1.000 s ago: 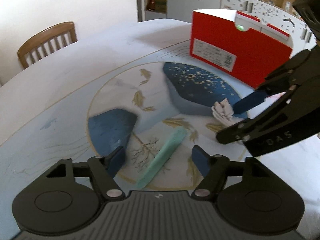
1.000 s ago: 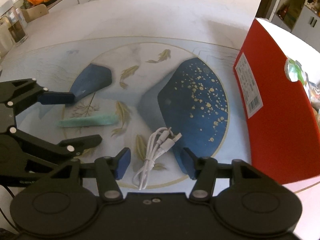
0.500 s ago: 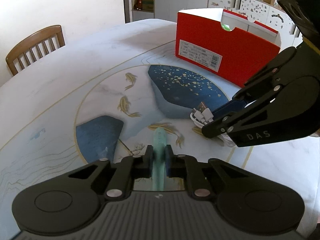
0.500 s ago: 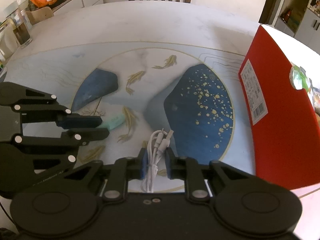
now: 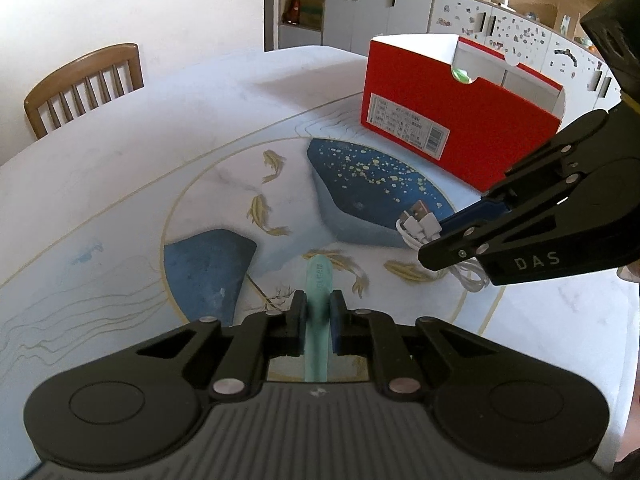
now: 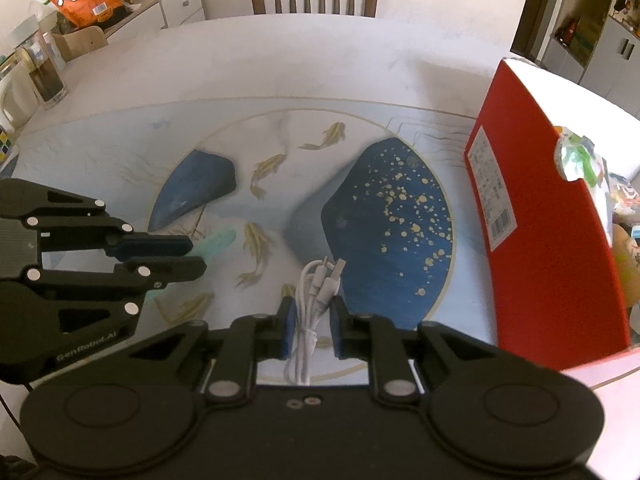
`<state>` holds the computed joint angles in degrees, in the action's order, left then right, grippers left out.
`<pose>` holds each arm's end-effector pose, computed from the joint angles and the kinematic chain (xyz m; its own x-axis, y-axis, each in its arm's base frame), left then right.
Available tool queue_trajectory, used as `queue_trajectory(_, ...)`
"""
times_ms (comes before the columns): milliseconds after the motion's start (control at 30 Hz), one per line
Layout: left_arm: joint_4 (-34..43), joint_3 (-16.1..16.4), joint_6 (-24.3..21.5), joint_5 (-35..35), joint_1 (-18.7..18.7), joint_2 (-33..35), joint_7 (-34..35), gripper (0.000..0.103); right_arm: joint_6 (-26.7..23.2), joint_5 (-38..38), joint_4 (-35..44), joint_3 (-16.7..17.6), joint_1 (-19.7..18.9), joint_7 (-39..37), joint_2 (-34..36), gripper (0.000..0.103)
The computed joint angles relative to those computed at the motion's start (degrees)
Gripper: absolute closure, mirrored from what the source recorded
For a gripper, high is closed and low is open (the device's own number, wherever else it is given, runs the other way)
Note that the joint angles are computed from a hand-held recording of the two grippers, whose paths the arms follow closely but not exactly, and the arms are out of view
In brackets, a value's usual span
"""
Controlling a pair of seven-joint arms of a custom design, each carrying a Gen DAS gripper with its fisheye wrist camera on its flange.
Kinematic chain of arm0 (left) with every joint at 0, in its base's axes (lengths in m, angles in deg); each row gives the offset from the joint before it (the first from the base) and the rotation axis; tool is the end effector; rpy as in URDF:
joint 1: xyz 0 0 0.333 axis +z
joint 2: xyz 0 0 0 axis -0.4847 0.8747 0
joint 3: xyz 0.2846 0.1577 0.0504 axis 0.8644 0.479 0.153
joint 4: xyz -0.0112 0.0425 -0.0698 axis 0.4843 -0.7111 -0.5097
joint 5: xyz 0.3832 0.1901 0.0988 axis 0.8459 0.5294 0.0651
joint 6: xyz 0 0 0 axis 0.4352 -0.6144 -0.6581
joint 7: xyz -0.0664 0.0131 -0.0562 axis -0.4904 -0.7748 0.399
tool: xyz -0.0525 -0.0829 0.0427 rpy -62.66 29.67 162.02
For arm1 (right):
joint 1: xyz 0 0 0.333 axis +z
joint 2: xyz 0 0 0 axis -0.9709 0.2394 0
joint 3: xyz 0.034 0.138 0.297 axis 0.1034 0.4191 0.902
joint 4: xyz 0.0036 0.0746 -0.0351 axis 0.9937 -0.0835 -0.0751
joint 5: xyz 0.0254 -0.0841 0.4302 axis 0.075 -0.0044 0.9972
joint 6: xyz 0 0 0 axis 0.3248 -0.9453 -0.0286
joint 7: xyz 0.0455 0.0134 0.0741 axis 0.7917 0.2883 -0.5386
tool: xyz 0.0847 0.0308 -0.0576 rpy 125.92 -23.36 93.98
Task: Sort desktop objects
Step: 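Grasp the green stick with the left tool while the right tool grasps the white cable, then carry the green stick and white cable with both tools over the shoebox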
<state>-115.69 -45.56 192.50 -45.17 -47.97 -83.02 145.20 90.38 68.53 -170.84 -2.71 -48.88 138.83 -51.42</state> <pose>0.5261 -0.3251 0.4808 -0.7772 -0.6279 0.0418 -0.4934 0.5667 -0.6599 0.3926 0.2717 0.4760 0.7055 -0.6914 0.1558 -0.5458 -0.6702 -0.5029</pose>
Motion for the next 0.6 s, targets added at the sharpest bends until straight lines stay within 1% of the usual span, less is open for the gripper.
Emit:
queue_trajectory(367,0.0,0.4,-0.3,-2.5,-0.9,-2.2,0.0,0.093,-1.7,3.4,-0.9,-2.2,1.1,-3.1,-4.8,0.086)
queue_trajectory(600,0.3,0.6,-0.9,-2.6,-2.0,-3.7,-1.2,0.093,-2.6,5.3,-1.5,-3.2,1.4,-5.1,-7.7,0.086)
